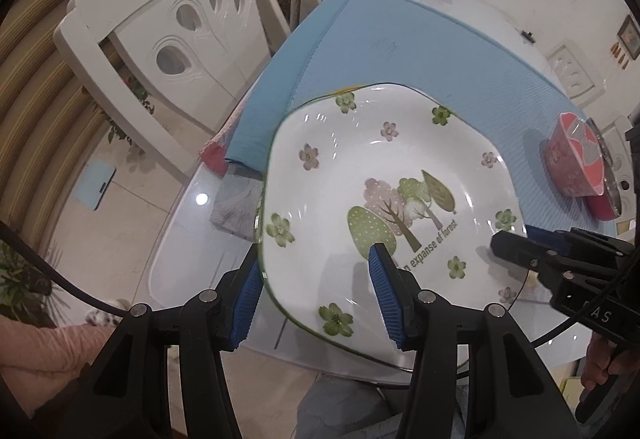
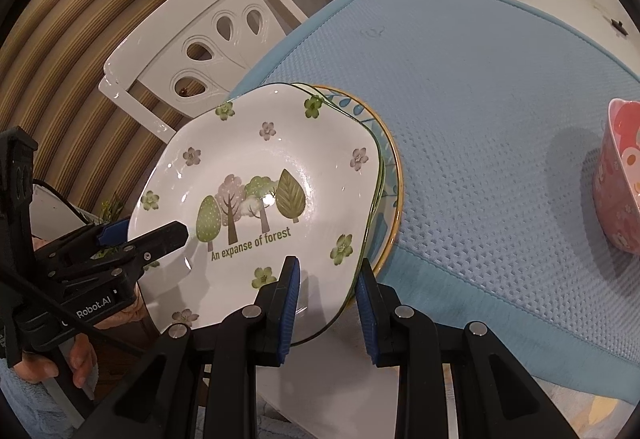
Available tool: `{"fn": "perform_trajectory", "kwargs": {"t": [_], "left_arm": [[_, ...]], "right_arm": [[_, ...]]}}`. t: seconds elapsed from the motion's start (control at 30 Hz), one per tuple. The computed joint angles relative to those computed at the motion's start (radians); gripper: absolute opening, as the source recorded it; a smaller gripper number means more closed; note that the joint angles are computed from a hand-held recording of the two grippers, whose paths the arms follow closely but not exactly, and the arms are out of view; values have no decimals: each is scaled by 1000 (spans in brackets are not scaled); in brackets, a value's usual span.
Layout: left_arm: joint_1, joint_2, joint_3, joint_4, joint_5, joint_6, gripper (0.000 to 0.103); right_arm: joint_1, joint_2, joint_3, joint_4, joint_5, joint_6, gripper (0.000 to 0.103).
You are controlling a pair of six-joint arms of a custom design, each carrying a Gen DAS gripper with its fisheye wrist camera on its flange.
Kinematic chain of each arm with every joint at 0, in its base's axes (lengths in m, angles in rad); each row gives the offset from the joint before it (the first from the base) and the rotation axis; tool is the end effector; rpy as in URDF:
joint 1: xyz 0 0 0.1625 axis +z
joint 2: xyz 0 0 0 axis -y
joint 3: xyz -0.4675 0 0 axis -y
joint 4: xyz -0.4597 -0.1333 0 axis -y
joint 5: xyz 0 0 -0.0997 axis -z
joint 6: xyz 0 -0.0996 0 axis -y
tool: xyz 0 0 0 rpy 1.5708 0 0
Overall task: Organize plates and bowls
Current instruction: 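Lower the tree-print plate with both grippers onto the stacked plates, then open both grippers to release the tree-print plate on the stack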
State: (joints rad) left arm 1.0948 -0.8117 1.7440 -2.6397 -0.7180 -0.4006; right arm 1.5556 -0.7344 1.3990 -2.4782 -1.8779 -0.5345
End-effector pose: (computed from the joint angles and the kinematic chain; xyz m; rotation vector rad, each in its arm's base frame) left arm -0.1372 -0.7207 0.0812 0.0156 2.3571 -0.6001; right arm 0.0906 -0.8299 0.1241 0.6616 -2.6945 0.2092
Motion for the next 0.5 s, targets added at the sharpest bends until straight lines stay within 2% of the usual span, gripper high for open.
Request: {"fn": "perform_trajectory", "kwargs": {"t": [0.3,0.5], "left_arm": [[3,-16,10,2,-25,-8,49],[-9,-17,13,22,-8,-10,49]], "right_arm": [[-8,-8,8,-2,30,22,27],[-16,-33,48,-29,53,14,27]]}}
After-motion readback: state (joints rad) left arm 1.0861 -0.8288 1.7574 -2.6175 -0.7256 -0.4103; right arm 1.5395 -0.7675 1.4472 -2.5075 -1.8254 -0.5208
